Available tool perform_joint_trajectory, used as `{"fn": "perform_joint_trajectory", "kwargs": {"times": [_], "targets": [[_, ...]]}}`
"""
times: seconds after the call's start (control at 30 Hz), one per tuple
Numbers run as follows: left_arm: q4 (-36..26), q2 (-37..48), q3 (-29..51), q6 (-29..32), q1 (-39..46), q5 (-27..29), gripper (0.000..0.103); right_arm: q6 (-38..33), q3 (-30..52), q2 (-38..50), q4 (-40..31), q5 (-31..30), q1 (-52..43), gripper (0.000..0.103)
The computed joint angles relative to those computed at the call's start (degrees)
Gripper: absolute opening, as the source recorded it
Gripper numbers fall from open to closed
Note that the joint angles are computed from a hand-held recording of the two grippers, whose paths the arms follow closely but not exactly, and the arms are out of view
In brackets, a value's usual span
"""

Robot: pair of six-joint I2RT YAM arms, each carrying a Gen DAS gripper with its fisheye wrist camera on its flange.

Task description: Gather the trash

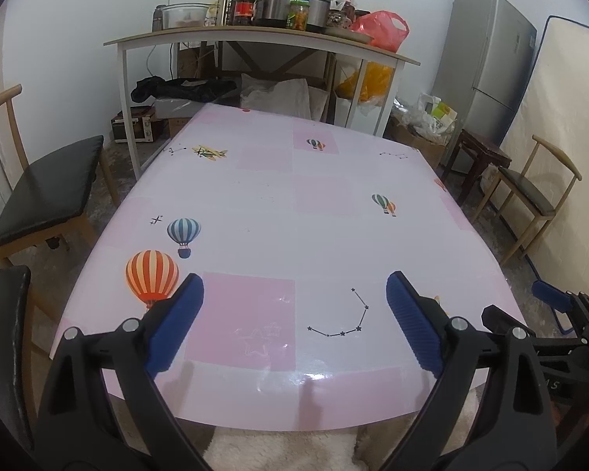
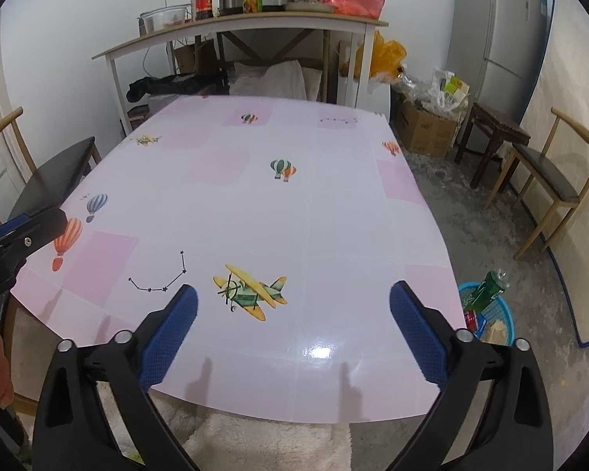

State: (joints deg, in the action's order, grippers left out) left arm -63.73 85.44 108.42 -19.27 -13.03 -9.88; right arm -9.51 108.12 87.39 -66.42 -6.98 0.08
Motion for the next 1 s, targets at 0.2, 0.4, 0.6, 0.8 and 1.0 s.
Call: {"fn": "perform_joint_trajectory", "kwargs": {"times": [0.2, 0.4, 0.6, 0.8, 1.0], "targets": [[0.43, -1.55, -0.92, -0.10, -2.02, -2.95, 0.093, 0.46, -2.86, -3.59, 2.11, 1.53, 0.43, 0.096], [-0.56, -3.09, -3.13, -1.62, -4.34, -6.06, 0.093, -0.02, -6.33, -7.47, 3.39, 3.65, 0.16, 0.096], [-3.33, -3.47, -2.71, -3.97, -9.26, -14.27, 0.093, -0.34, -10.32, -11.58, 6.27, 5.27, -1.41, 0.096], [-6.47, -0.62, 1.31, -3.40, -14.26, -16.46, 0.093, -0.26, -10.29, -13.16, 3.41, 4.74, -5.94, 0.096], [-13.50, 6.18, 10.78, -6.53, -20.94, -15.14, 0.093, -0.13, -8.83, -13.89, -3.08, 5.59, -13.56, 0.096]]}}
